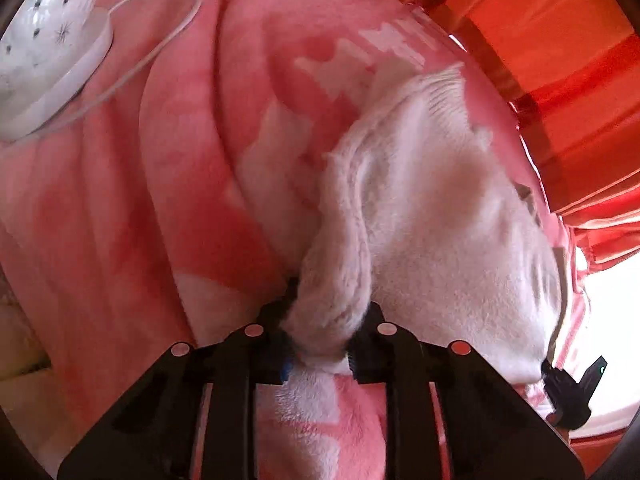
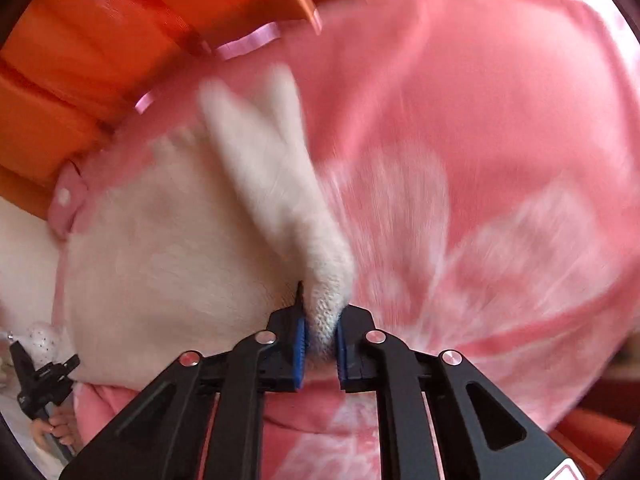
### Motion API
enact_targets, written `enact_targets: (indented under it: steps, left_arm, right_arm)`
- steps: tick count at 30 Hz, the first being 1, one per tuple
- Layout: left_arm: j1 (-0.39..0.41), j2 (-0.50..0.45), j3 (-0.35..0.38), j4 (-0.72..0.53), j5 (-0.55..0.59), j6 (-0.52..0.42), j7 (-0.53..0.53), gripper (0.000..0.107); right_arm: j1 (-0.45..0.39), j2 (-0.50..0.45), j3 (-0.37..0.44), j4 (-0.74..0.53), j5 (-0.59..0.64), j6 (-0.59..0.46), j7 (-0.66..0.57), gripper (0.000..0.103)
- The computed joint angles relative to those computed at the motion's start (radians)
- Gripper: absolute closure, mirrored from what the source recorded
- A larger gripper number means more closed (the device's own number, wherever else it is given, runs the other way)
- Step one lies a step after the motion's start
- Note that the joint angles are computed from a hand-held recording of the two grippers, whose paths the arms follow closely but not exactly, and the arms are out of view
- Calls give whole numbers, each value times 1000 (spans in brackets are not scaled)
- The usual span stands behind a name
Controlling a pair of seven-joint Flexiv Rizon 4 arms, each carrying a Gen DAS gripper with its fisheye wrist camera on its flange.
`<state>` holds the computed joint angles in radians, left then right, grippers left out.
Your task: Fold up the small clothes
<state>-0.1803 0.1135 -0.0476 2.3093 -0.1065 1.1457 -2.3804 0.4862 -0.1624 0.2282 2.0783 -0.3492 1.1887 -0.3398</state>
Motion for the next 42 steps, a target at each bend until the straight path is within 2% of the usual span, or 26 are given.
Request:
enact_targets:
  steps: [2,3,5,6,7,10,11,14,15,16,18,20,22,23,24,26,27,28,29,31,33,34,35,38,40,42]
  left_arm:
    - [22,20,-20,-55,101,-82,-42,79]
    - [36,40,-37,-103,174,-152,-70,79]
    - [57,62,-58,-180,292,-212,-88,70]
    - [65,64,-60,-202,325,-209,-98,53]
    - [74,54,-62,-226,351,-188,-110,38]
    - [86,-60,-47,-308,354,-65,-80,23]
    - [83,-105,-40,-334,338,-46,-66,22]
    - [76,-256,-20,-407,238,-28,1,24]
    - [69,-299,-11,-435,229,-51,-2,40]
    - [60,-323,-3,-445,219,-55,6,64]
    - [67,-342,-15,-423,125,-19,98,95]
    - [50,-323,5,-397,104,62,121,96]
    - [8,-303,66,-429,203,72,76,97]
    - [7,-300,75,-433,205,79,72,97]
    - [8,-305,78,-439,202,71,70,97]
    - [0,-354,91,-482,232,-6,67,96]
    - [0,-381,91,-500,232,-42,73,96]
    - [2,-405,88,-500,219,-52,75,97]
    - [-9,-409,103,-484,239,-2,49,97]
    - [-26,-389,118,-481,264,5,33,96]
    - [-39,-338,125,-461,283,8,23,93]
    - [-57,-305,136,-462,330,-11,-4,92]
    - [-70,-278,140,-464,380,-28,-38,92]
    - [-117,-176,108,-464,544,-94,-139,89]
    - [-119,-164,57,-454,539,-81,-127,74]
    - [-125,-187,1,-429,465,-62,-73,70]
  right_arm:
    - [63,39,-57,-18,-16,-89,-2,72]
    - [90,60,-84,-28,-57,-139,5,66]
    - [96,78,-104,-55,-190,-182,31,54]
    - [91,73,-106,-72,-229,-184,45,42]
    - [93,59,-120,-95,-247,-157,30,38]
    - [88,-49,-140,-222,-252,-118,-33,38]
    - [90,-98,-142,-280,-230,-117,-76,37]
    - [96,-254,-145,-448,-108,-147,-207,35]
    - [77,-294,-113,-502,-85,-195,-243,35]
    - [71,-328,-94,-548,-56,-242,-274,49]
    - [91,-346,-107,-586,38,-250,-365,95]
    - [112,-293,-159,-513,-56,-115,-273,96]
    - [52,-252,-138,-457,-185,8,-140,96]
    - [13,-250,-116,-441,-238,43,-89,96]
    - [0,-256,-108,-445,-237,28,-84,96]
    - [21,-325,-113,-526,-68,-145,-222,96]
    - [45,-355,-139,-542,25,-182,-277,96]
    - [72,-357,-178,-528,53,-155,-284,97]
    - [87,-339,-193,-517,41,-162,-265,97]
    - [110,-300,-217,-491,3,-136,-205,95]
    - [153,-227,-259,-423,-92,-86,-152,91]
    - [184,-184,-288,-379,-181,-82,-92,84]
    - [205,-150,-285,-359,-249,-108,-56,84]
    - [214,-97,-204,-297,-239,-80,-97,84]
    - [205,-125,-107,-305,-136,-97,-179,83]
    - [179,-183,-17,-349,-80,-189,-244,84]
